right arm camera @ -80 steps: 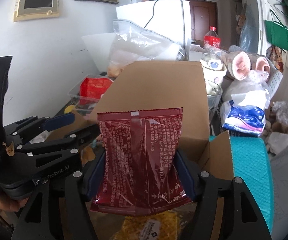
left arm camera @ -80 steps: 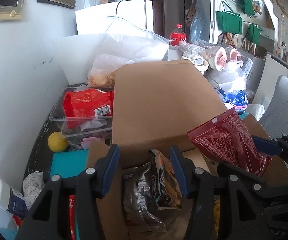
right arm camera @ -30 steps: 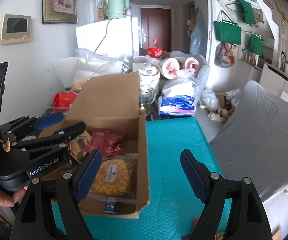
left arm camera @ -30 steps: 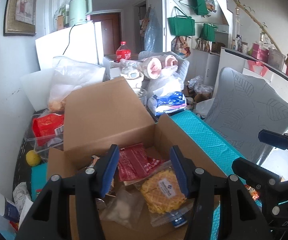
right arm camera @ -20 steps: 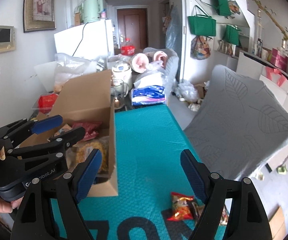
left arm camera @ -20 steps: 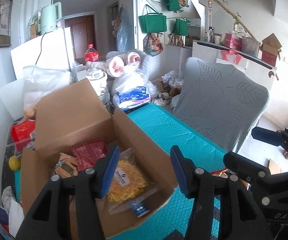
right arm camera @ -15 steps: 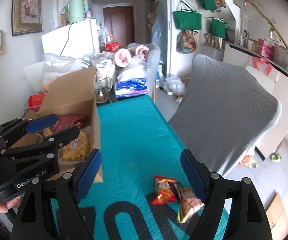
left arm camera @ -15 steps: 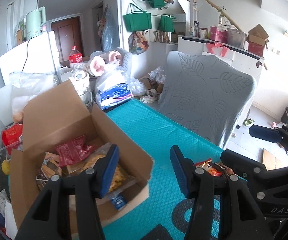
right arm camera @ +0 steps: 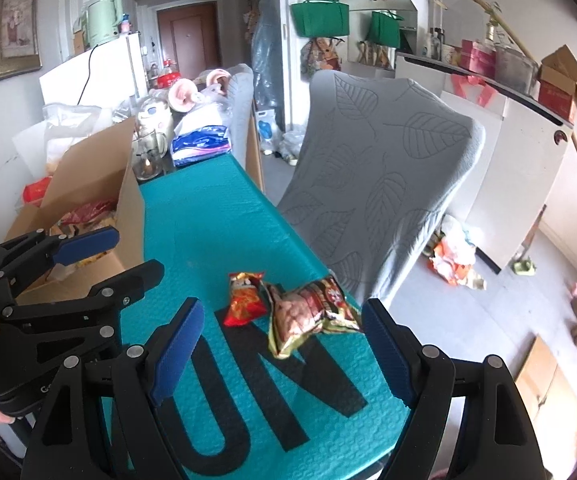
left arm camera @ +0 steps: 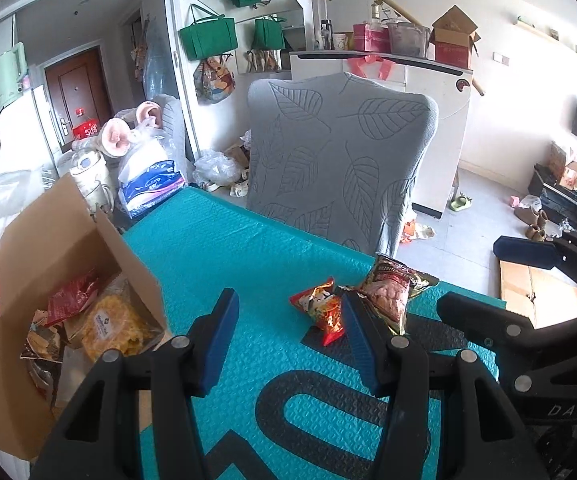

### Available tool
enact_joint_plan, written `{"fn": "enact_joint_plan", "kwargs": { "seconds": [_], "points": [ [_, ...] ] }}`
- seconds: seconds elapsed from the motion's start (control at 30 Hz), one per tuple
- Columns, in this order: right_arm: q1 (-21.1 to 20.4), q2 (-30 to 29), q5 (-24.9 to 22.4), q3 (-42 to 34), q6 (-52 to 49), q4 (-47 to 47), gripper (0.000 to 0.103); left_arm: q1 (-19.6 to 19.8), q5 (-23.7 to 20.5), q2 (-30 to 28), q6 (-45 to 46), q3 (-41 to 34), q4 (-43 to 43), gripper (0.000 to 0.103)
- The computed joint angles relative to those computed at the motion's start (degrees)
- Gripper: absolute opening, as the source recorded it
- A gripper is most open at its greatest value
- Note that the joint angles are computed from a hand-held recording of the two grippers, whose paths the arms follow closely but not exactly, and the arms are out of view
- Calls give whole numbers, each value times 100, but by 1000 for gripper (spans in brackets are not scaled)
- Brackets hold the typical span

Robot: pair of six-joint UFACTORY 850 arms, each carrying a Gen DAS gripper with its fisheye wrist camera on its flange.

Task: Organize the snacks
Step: 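Withdraw both grippers from the box toward the last two snack bags, then grasp the red-and-yellow snack bag with the left gripper while the right gripper grasps the cereal bag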

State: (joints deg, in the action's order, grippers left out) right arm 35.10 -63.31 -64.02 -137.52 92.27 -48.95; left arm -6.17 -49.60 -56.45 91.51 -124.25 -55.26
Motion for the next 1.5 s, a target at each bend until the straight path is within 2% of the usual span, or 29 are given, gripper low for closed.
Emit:
{"fn": "enact_joint_plan", "kwargs": {
  "seconds": [0.1,0.23,0.37,0.5,0.7,0.87,0.93,1.03,1.27,1.4,1.5],
  "points": [
    [24,313,211,620,355,-65,82,4,-98,90,122,176,-80,53],
    [49,627,479,1257,705,-186,82,-54,66,189,-34,366,38,53],
    [22,855,749,1743,959,-259,82,-71,-108,119,-320,285,182,53],
    [-37,1114,1179,2302,1263,-393,91,-71,8,120,-582,328,119,53],
    [-168,1189,1571,2552,1232,-393,94,-81,176,146,-638,419,47,53],
    [-310,1088,1760,2456,866,-238,95,-170,466,91,-887,403,373,53],
    [-362,1089,1886,2503,981,-347,95,-189,431,-16,-1075,254,540,53],
    [-503,1137,2329,2661,1078,-356,95,-223,298,-277,-1538,-160,850,53],
    [-802,960,2910,2512,451,202,95,-336,127,-827,-2379,-1035,1425,53],
    [-894,901,3090,2470,375,206,95,-395,43,-1143,-2700,-1532,1735,53],
    [-962,854,3194,2430,175,357,95,-407,-302,-1505,-2988,-2157,1935,53]
  ]
}}
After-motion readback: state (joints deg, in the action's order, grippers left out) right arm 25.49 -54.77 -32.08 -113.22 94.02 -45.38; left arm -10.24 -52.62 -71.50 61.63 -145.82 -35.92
